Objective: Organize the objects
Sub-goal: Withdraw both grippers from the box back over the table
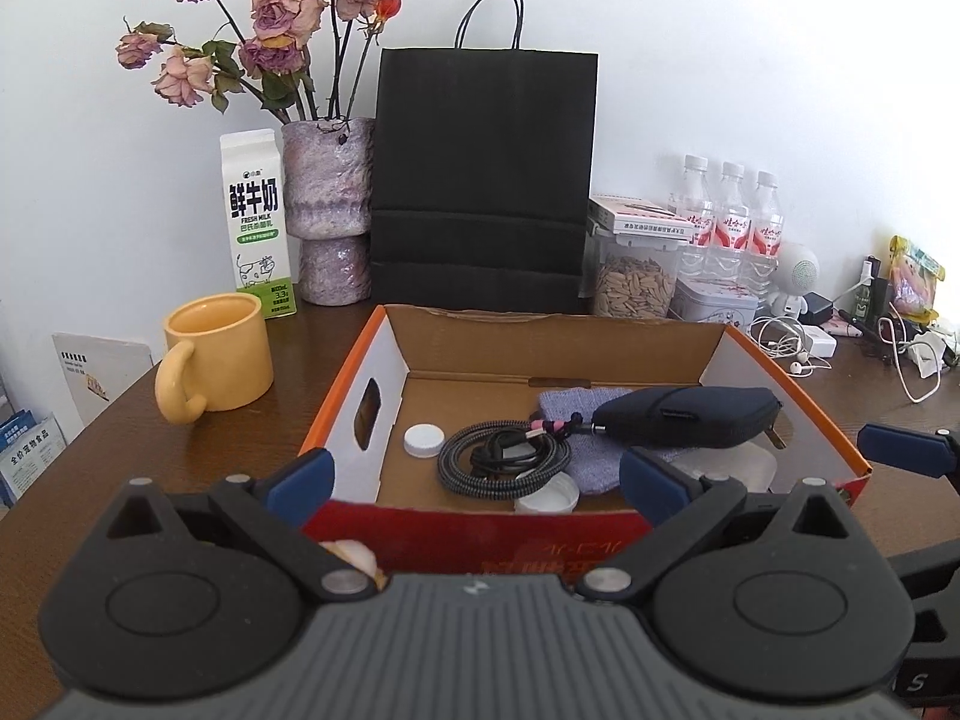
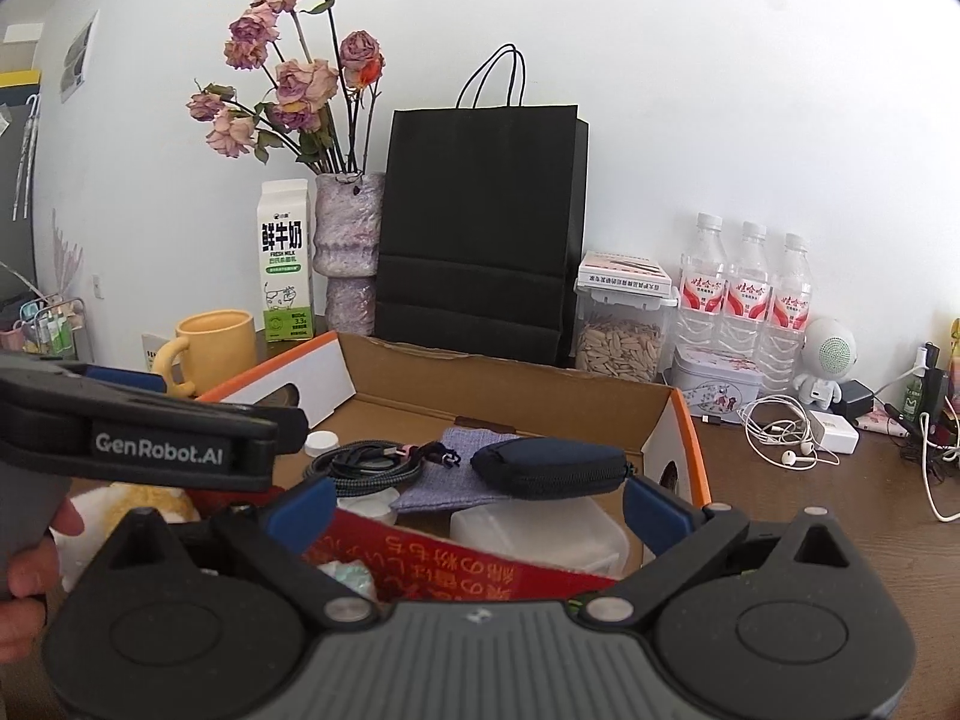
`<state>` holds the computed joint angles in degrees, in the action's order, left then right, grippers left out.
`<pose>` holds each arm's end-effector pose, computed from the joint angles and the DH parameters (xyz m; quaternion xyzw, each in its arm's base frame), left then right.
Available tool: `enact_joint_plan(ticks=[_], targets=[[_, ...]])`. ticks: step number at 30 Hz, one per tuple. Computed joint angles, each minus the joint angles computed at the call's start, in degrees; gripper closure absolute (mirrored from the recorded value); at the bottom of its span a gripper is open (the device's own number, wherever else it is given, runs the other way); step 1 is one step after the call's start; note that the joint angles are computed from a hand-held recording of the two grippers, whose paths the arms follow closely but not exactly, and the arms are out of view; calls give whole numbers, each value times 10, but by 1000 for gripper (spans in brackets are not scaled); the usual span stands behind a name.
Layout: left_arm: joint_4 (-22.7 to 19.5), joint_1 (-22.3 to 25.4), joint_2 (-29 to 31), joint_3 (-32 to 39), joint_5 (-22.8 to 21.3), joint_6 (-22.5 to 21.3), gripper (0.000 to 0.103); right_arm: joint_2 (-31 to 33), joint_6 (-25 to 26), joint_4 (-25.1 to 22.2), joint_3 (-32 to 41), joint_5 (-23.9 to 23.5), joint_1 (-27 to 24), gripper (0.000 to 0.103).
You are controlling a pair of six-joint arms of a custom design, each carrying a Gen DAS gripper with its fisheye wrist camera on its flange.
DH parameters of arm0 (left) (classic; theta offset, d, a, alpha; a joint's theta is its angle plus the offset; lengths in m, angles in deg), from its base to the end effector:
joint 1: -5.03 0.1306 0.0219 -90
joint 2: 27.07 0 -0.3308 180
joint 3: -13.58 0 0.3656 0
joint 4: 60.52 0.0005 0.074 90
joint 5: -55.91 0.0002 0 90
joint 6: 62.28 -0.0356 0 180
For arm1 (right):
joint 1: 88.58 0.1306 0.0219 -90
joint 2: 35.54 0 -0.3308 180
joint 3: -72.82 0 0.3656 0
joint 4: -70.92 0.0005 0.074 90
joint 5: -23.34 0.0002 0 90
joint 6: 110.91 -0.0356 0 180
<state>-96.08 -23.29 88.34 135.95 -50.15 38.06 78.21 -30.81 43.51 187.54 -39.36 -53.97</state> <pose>0.5517 -0.2867 0.4217 0.0626 0.8521 -0.0540 0.5168 0.5159 0.3356 0.3924 -0.0553 0.8335 0.0082 0.5496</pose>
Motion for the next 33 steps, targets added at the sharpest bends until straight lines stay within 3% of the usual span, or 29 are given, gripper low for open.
enact_joint_plan(ticks=[17,33], targets=[[-9,11,-147,-189,-6,14,0,-77,-62,-53,-106,37,66,1],[-19,46,-202,-266,9,13,0,-43,-107,-135,-81,19,82,1]])
